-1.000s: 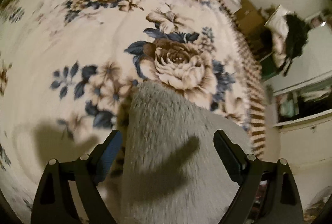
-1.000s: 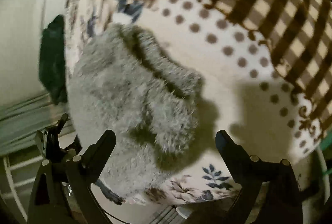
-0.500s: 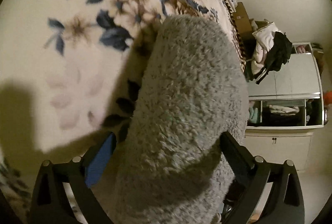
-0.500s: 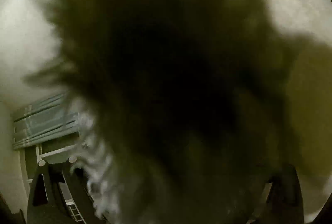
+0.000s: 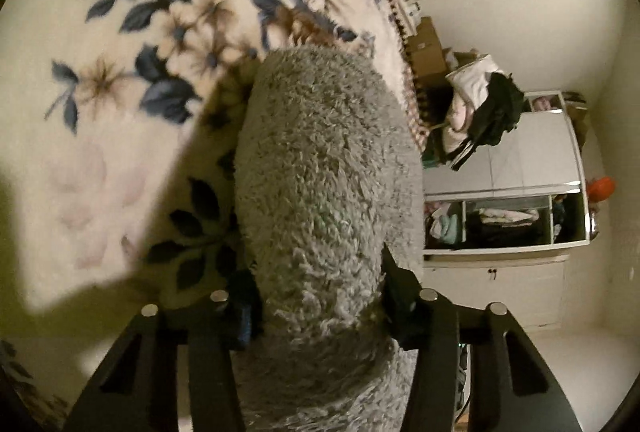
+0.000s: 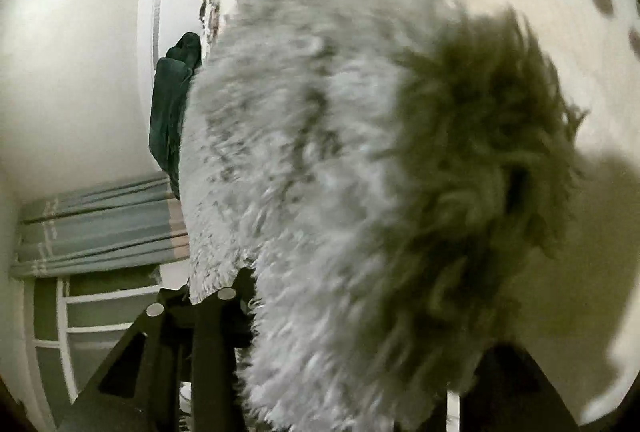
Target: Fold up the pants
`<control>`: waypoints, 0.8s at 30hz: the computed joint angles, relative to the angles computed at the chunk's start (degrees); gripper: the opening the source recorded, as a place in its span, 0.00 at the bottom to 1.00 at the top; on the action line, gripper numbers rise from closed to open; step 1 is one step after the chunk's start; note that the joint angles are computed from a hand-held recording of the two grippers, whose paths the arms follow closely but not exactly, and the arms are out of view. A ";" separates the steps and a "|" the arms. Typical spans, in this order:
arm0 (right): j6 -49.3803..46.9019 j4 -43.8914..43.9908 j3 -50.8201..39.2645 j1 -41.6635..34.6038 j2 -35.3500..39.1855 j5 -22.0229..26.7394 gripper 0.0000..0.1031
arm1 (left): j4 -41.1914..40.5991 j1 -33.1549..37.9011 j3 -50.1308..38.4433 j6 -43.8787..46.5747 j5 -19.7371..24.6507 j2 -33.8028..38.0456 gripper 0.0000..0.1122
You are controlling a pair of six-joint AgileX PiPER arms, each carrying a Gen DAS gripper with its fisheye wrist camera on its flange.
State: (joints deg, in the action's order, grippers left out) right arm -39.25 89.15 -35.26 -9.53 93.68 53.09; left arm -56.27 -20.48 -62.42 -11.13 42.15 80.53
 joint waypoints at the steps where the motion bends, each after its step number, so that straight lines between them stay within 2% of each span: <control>1: 1.31 -0.48 -0.25 0.60 -1.09 -0.44 0.39 | -0.57 0.37 -0.25 0.20 0.14 -0.47 0.38; 6: 9.81 -6.51 -4.15 1.37 -6.50 -0.98 0.37 | -0.25 2.12 -5.30 -0.93 1.31 -0.11 0.37; 12: 16.61 -12.36 -12.81 2.10 -8.27 0.12 0.36 | 1.17 6.32 -16.90 -2.03 4.11 4.06 0.37; 13: 17.06 -13.31 -15.05 1.11 -7.82 1.95 0.36 | 0.49 7.41 -18.53 -1.39 4.58 5.02 0.37; 15: 21.66 -17.00 -24.11 -0.06 -5.14 3.75 0.36 | -0.64 10.37 -22.67 -0.27 6.34 7.35 0.37; 19: 28.54 -19.84 -39.37 5.70 2.13 1.00 0.36 | -2.99 17.25 -33.21 2.09 11.08 14.81 0.37; 24: 37.72 -25.75 -64.37 14.18 18.27 -3.54 0.36 | -1.58 25.18 -56.15 0.44 19.55 30.80 0.37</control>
State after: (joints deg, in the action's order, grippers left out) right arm -1.54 63.40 -99.63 4.65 111.96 49.55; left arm -57.85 4.69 -118.57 -10.69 61.70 111.33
